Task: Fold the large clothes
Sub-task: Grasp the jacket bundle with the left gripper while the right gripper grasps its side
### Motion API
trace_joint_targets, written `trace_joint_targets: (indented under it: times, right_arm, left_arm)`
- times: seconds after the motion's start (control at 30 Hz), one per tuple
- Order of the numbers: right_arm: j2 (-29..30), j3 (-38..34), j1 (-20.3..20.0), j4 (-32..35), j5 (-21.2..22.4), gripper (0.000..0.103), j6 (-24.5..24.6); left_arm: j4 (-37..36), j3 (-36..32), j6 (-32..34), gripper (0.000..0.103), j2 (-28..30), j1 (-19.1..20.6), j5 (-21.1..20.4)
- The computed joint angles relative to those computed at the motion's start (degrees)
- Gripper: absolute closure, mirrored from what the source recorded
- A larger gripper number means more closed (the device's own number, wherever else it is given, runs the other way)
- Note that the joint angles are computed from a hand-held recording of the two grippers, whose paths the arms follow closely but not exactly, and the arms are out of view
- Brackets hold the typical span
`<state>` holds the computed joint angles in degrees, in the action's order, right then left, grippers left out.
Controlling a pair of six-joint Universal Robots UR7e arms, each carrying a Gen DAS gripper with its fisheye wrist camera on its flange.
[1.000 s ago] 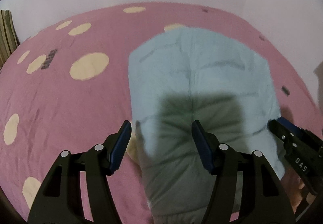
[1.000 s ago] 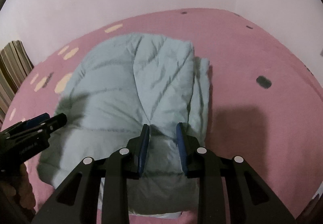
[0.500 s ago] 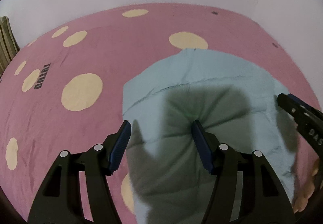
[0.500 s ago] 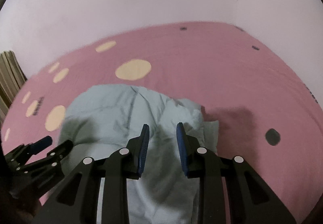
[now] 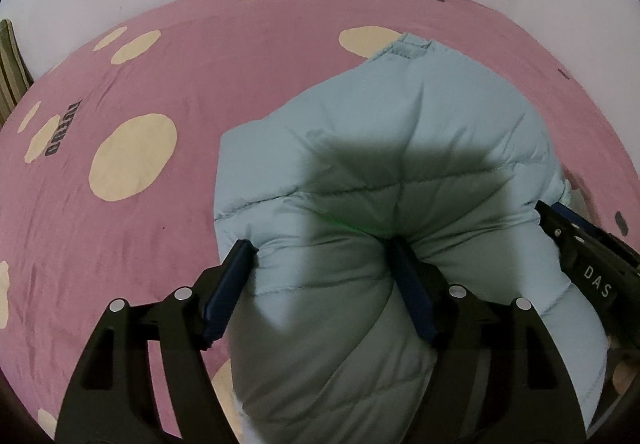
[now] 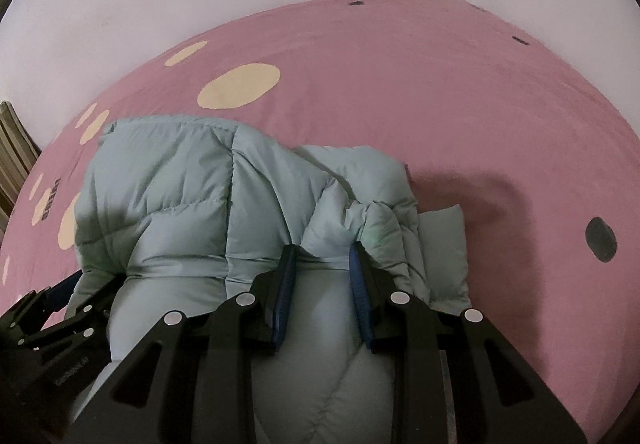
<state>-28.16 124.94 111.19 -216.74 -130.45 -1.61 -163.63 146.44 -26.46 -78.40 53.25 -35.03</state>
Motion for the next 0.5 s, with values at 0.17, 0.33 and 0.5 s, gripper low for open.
trace_joint_targets:
  times: [0.17,0.33,0.5]
  right_arm:
    - [-4.2,5.7,0.5,-4.1,5.5,0.045,2.2]
    - [-7.7,12.9,0.0,-11.3,9.0,0.033,4.6]
    - [-8.1,19.1,-6.8,-15.5,18.4,0.032,8.1]
  left_arm:
    - [4.6,2.3,-2.5,0.026,-10.1,-0.9,-3.8]
    - [7.9,5.9,-8.4,0.022,-22.9,-0.3,-9.2]
    - [4.5,9.1,-10.0,0.02,-27.8,1.9,-16.2]
